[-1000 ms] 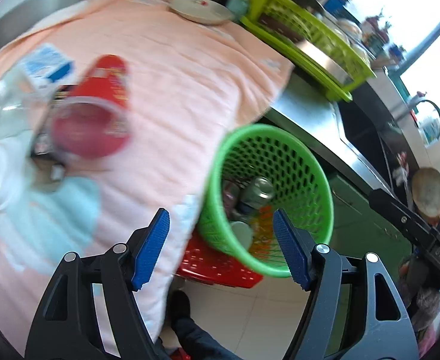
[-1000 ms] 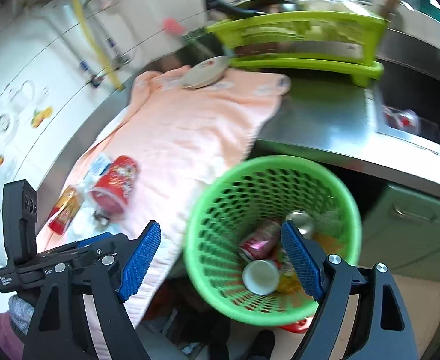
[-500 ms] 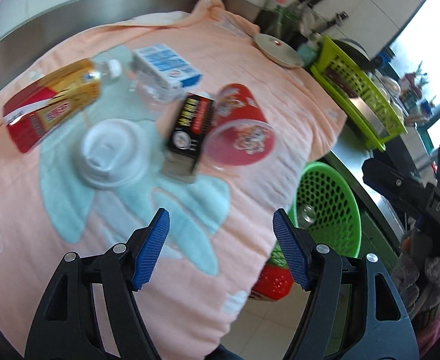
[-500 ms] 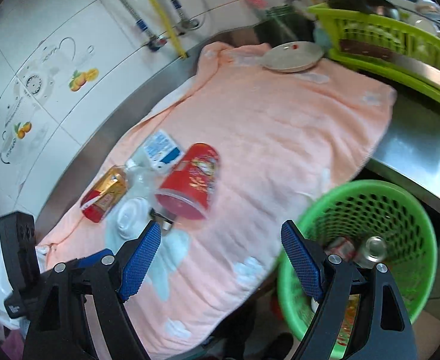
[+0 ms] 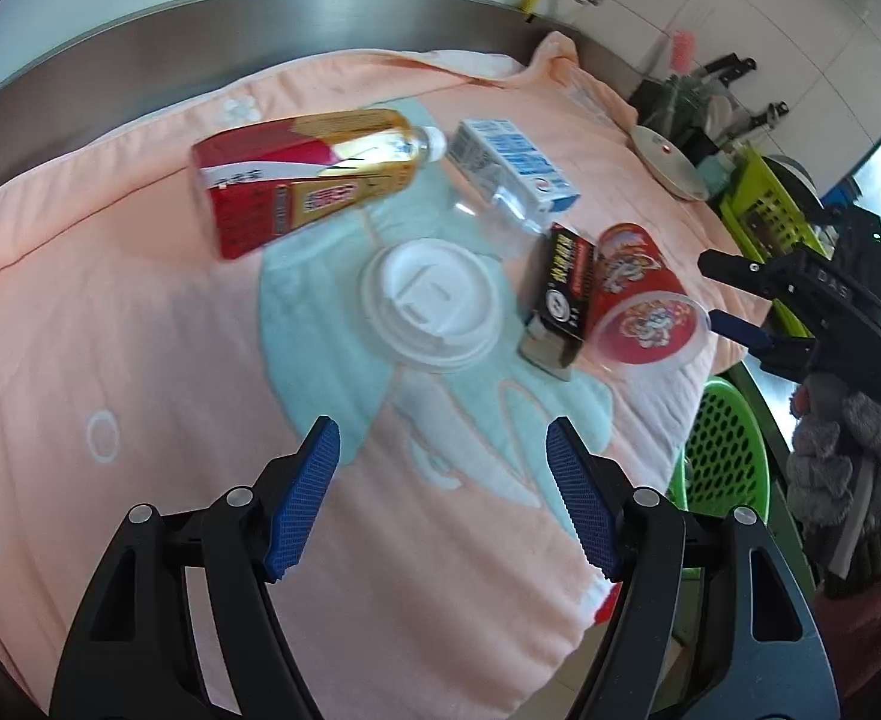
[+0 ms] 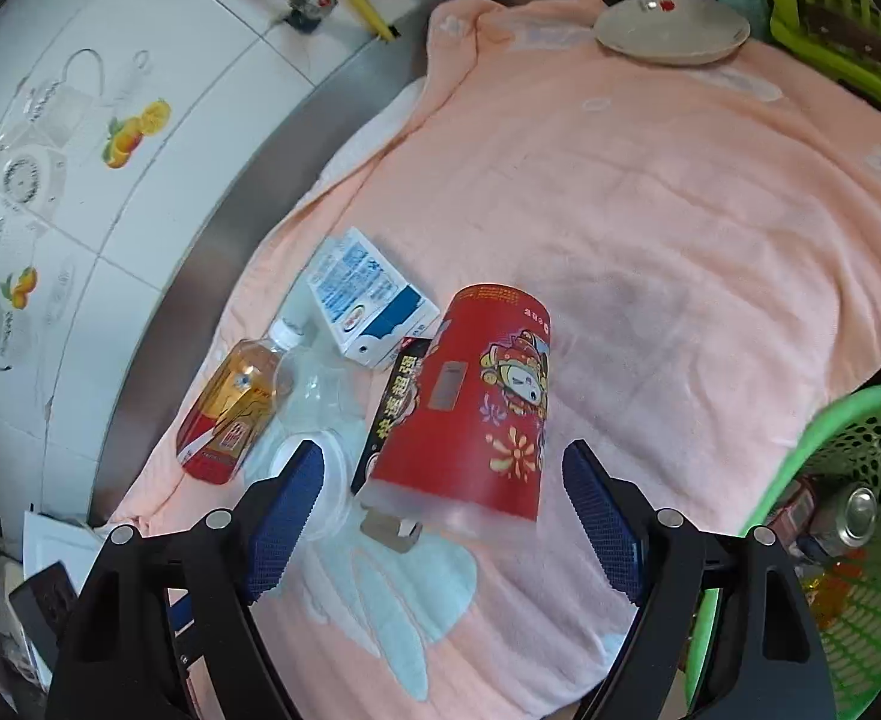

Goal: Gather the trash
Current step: 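Grasp the red paper cup on the towel with the right gripper, then drop the red paper cup into the basket with the right gripper while the left gripper grasps the white lid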

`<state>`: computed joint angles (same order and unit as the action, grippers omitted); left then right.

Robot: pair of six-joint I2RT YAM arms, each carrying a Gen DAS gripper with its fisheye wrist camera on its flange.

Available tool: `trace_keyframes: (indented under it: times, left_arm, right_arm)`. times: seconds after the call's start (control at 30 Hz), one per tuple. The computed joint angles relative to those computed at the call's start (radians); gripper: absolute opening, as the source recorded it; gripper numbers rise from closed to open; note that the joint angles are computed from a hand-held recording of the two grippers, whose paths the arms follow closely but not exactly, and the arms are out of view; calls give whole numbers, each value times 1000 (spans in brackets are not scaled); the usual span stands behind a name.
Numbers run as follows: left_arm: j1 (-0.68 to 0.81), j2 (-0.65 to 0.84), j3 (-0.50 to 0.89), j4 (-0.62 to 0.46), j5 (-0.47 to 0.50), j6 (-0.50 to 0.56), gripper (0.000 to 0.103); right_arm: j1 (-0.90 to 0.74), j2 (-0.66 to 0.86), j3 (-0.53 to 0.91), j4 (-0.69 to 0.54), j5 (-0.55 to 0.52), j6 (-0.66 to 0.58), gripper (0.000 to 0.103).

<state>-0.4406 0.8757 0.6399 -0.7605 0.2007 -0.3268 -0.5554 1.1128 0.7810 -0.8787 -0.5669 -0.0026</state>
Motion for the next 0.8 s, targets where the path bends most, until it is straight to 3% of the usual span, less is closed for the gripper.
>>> trace_keyframes:
  times: [0.33,0.6,0.8]
  left_arm:
    - [98,-1,4,-10,11,74,71]
    - [20,111,28,69,-55,89,71]
    - [-51,250,66,150,-118,119,71]
  right_arm:
    - [100,177,-2,158,65,112,78]
    - [95,275,2,194,25,112,72]
    - [88,255,-7,191,15,105,71]
